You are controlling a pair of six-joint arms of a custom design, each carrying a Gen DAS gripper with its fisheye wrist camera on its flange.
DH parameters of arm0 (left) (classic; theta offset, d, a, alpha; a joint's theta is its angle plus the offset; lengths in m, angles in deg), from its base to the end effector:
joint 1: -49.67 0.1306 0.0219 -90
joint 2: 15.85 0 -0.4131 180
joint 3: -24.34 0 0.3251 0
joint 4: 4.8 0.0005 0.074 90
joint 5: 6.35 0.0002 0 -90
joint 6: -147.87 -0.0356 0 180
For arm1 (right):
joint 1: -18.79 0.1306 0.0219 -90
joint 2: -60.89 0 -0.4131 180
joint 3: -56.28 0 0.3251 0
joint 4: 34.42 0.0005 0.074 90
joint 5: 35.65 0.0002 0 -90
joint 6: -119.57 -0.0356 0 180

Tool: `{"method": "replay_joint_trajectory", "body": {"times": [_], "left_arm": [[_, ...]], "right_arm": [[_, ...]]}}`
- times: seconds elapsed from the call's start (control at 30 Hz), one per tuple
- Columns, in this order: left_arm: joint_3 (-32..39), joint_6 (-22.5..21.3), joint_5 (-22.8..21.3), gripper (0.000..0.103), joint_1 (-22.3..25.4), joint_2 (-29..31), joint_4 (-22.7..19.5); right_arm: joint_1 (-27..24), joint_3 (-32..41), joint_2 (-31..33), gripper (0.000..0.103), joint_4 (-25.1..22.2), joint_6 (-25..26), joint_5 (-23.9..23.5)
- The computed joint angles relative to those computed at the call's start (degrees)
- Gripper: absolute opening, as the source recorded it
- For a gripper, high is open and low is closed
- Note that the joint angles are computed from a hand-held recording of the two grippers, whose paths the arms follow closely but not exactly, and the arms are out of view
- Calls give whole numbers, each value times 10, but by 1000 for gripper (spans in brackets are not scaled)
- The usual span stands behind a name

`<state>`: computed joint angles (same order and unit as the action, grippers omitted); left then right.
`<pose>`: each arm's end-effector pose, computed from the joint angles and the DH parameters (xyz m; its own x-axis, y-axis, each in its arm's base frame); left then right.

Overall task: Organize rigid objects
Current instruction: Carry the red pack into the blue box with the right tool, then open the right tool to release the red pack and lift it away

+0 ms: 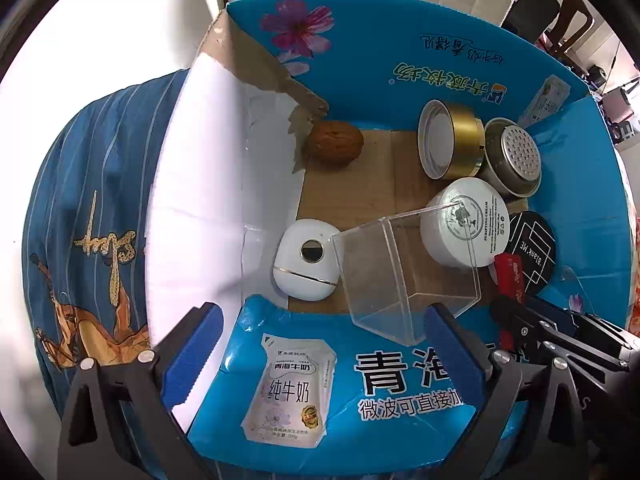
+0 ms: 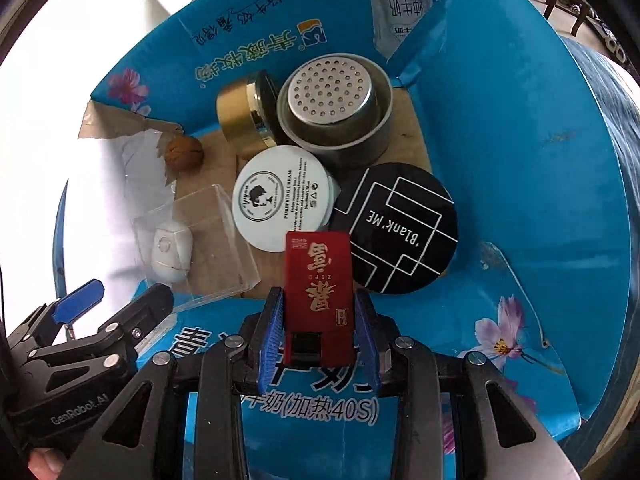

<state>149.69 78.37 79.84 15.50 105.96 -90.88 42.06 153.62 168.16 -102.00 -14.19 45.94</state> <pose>0.4794 -0.3232 0.3931 -0.9622 0.2308 -0.1447 0.2309 0.9728 0.0162 0.4466 0.1972 0.3623 -0.9382 0.3413 -0.0574 0.3171 0.9141 0.2527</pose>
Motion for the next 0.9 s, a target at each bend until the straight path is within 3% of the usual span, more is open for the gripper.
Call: {"method": "replay_joint_trajectory", "body": {"times": [0.27,0.6,0.7,0.77,0.83,0.9], "left_arm": [[26,3,-2,103,-1,-3,-8],[77,4,-15,103,-9,-3,-26],[93,6,-19,103,-11,3,-35],[99,7,-20,103,-11,3,-37],[108,7,-22,103,-12,7,-41],[116,8,-25,103,-13,9,-46]], "right_arm": [[-4,16,13,38,-22,20,-20],[1,72,2,52,-98,43,61],[3,91,1,66,-135,44,103],[2,98,-2,85,-147,43,118],[2,104,-5,96,-157,43,131],[0,108,-5,96,-160,46,133]]}}
